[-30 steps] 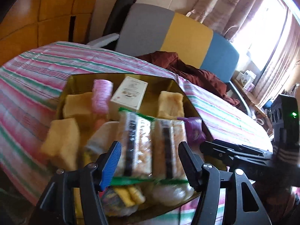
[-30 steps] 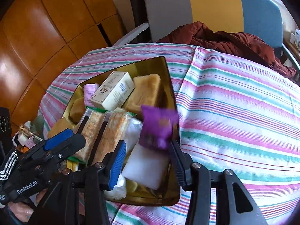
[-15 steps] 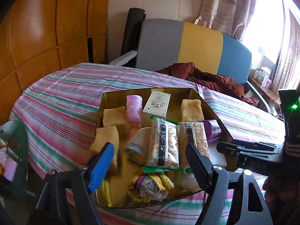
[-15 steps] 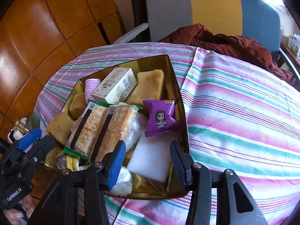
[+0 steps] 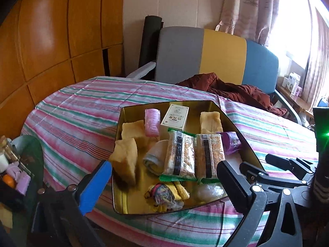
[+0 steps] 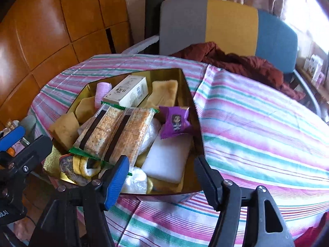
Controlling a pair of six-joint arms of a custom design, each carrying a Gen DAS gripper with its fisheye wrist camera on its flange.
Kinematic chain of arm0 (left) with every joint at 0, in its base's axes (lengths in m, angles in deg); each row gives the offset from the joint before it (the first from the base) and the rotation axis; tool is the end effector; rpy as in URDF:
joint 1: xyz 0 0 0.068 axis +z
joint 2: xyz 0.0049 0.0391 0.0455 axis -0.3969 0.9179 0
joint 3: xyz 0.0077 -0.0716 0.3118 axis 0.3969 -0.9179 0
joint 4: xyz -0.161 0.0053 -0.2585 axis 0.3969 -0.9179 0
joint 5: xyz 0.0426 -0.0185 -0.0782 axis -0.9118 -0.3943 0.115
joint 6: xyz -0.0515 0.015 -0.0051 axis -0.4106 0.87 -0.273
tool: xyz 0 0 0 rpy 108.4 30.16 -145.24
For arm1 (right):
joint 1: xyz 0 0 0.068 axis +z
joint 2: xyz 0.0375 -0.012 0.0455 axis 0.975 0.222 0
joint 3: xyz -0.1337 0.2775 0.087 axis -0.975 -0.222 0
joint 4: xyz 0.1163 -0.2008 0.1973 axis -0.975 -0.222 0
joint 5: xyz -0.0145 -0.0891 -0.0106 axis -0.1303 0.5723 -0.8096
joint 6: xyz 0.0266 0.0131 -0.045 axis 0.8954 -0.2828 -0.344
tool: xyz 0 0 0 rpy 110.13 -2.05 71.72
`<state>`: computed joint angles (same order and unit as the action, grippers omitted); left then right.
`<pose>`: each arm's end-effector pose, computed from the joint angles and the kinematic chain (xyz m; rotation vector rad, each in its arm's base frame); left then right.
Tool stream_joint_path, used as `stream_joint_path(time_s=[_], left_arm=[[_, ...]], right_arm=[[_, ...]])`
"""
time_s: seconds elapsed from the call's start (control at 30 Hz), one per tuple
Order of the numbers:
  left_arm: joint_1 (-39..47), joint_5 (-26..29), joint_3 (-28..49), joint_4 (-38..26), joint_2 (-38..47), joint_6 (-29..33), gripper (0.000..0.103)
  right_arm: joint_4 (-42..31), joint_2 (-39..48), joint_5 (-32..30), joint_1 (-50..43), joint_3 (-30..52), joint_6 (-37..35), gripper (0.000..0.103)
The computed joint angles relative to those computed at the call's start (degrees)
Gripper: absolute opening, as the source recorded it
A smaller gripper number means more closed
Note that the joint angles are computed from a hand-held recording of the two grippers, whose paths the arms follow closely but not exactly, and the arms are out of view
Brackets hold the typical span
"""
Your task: Organize objects
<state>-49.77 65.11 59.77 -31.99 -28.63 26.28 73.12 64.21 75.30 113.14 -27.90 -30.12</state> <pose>0.1724 -0.0793 0.1537 0.2008 2.2595 -0.1792 0.1842 0.1179 0.1053 0.0516 2.4391 0.0498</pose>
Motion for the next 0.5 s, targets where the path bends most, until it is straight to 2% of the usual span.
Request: stream_joint_path(time_s=[0.13,0.37,0.5], left_arm=[[-0.15,-0.22,-0.9,-1.56,-2.44,-1.24,0.103],[-2.92,-7.53,-1.63,-3.51,-3.18,-5.08,0.103],[-1.77,-7.09,-2.49,-3.93,-4.86,-5.62,0.103]], right_arm=[[-2.77,-2.3,4.68,2.39,-0.04,1.71,0.068],[-5.85,-3.94,7.7,4.62,0.27,3.48,0.068],[-6.8,-3.82,9.6,6.26,0.69,4.24,0.068]])
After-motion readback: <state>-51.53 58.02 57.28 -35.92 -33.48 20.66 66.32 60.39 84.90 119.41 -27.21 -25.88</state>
